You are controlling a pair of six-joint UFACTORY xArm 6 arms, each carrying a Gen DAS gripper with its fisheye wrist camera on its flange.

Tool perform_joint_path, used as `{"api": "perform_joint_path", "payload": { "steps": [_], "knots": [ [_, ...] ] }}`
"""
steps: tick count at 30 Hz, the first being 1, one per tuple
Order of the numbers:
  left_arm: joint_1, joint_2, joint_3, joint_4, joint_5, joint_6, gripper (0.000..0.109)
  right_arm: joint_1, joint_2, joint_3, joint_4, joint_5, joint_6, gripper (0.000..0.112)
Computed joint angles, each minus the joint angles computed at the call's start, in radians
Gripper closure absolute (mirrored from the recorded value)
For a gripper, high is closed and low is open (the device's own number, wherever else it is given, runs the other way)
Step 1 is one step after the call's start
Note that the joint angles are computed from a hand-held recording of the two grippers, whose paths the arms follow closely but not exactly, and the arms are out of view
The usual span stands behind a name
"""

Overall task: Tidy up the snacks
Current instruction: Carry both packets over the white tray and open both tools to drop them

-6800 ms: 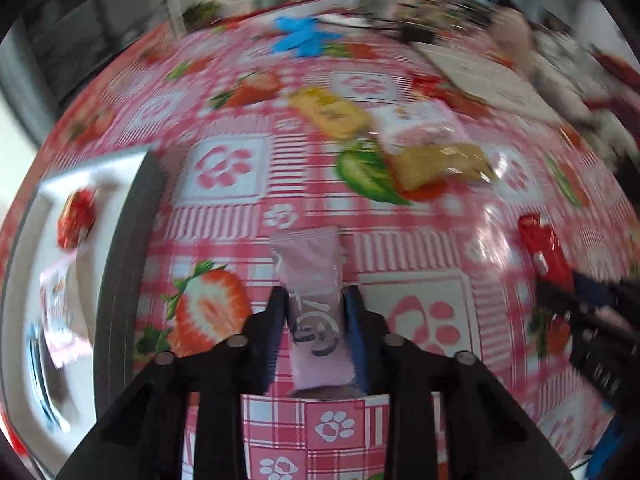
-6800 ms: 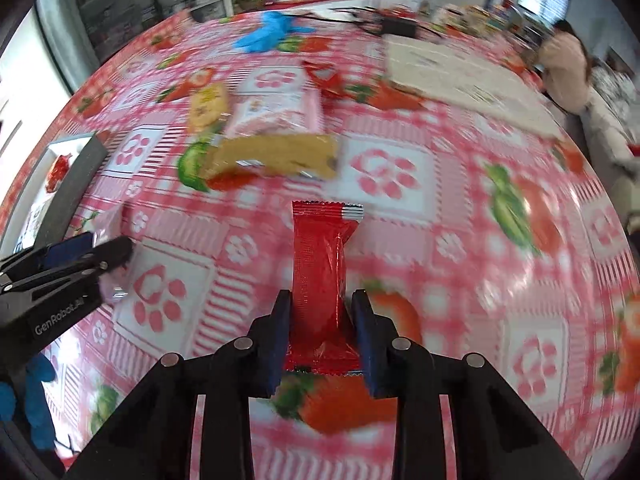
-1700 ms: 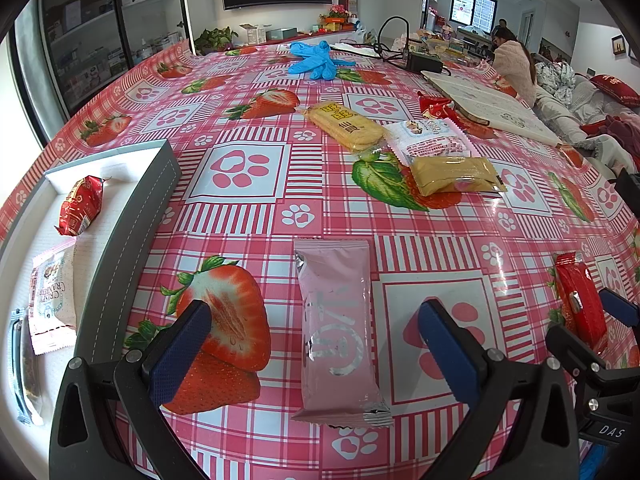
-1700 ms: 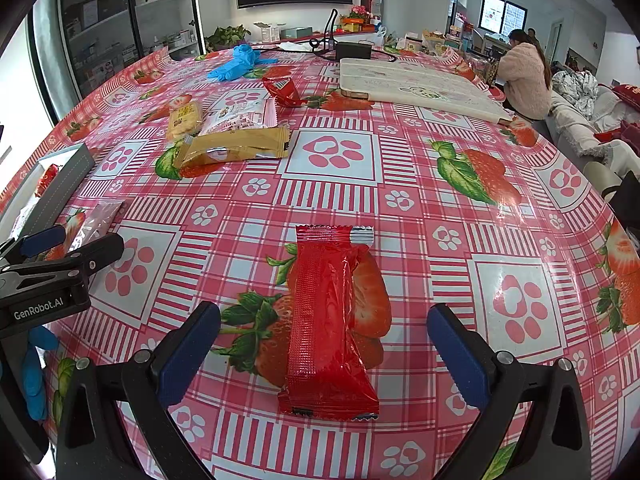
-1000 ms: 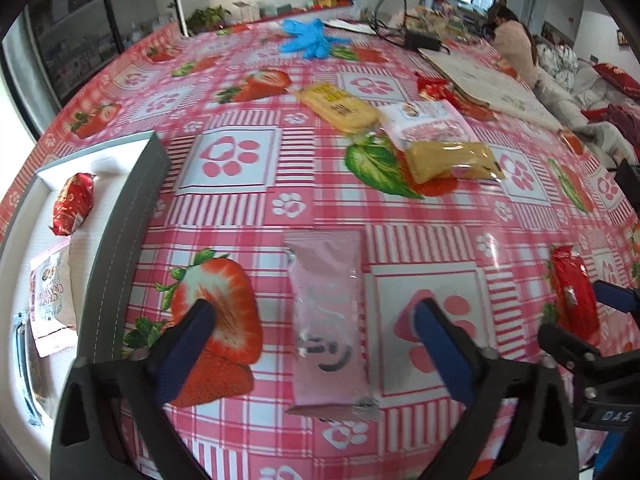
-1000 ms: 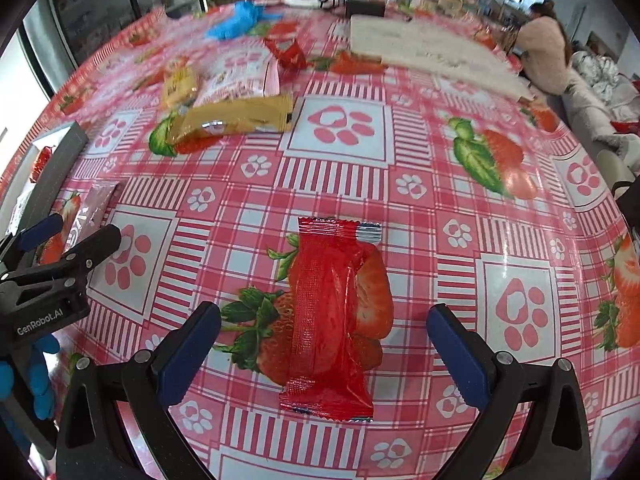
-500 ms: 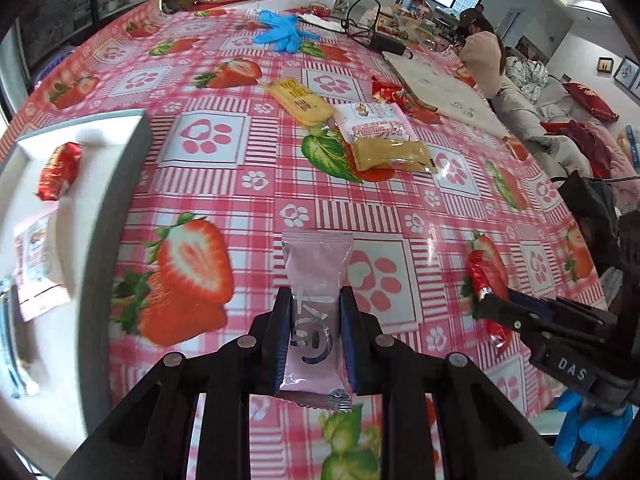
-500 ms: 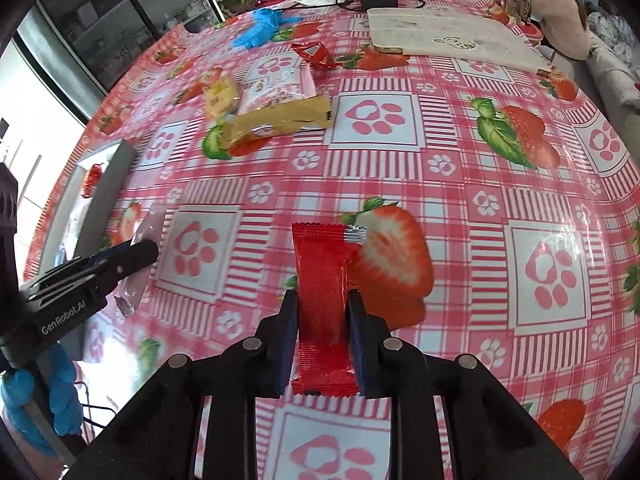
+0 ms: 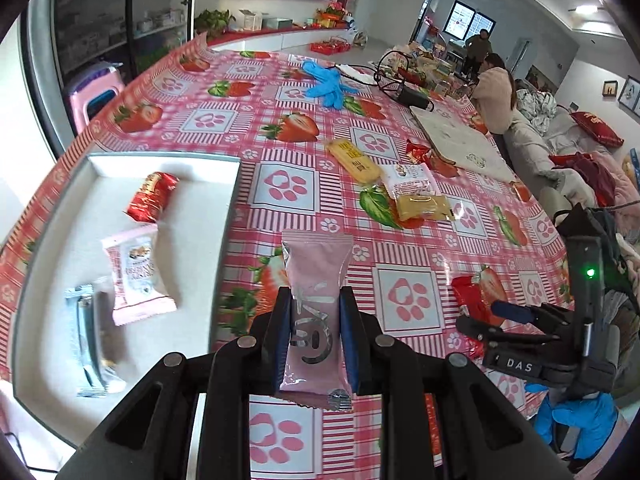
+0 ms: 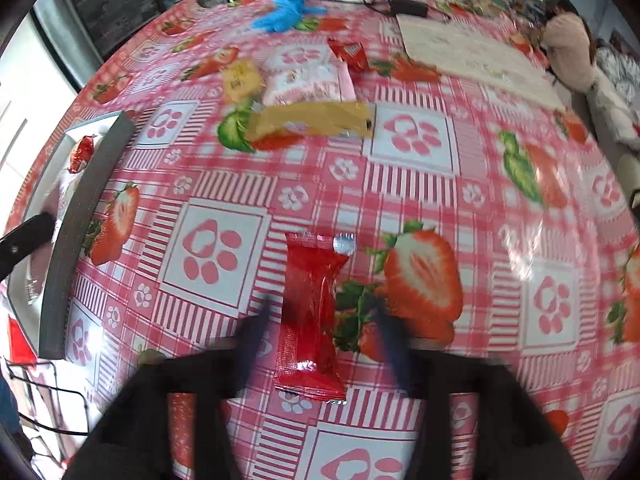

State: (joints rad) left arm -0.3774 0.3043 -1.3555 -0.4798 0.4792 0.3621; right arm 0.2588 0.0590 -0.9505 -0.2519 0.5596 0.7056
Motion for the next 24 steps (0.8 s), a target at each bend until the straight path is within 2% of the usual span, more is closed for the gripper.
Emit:
{"api": "perform_joint_path", "payload": {
  "steps": [3,4,6,9,13,18,24],
  "knots": [
    [0.0,-0.001,-0.005,-0.026,0.01,0.03,0.083,0.015,0.014,-0.011,-0.048,0.022,0.019,0.045],
    [0.002,-0.005,-0.003,-0.037,0.01,0.041,0.083,0.025,0.021,-0.025,-0.094,0.05,0.047,0.05],
    [0.008,-0.015,0.001,-0.058,0.01,0.062,0.083,0.034,0.025,-0.037,-0.111,0.051,0.04,0.089],
    [0.032,-0.026,-0.002,-0.089,0.026,0.092,0.083,0.04,0.039,-0.059,-0.084,0.045,0.017,0.089],
    [0.091,-0.026,-0.027,-0.069,0.045,0.076,0.083,0.059,0.064,-0.103,0.12,-0.047,-0.13,0.089],
    [0.16,-0.025,-0.026,0.021,-0.003,0.024,0.083,0.126,0.181,-0.318,0.319,-0.052,-0.32,0.089],
    [0.23,0.018,-0.02,0.115,0.006,-0.076,0.083,0.212,0.412,-0.662,0.468,0.041,-0.468,0.089]
  ]
}}
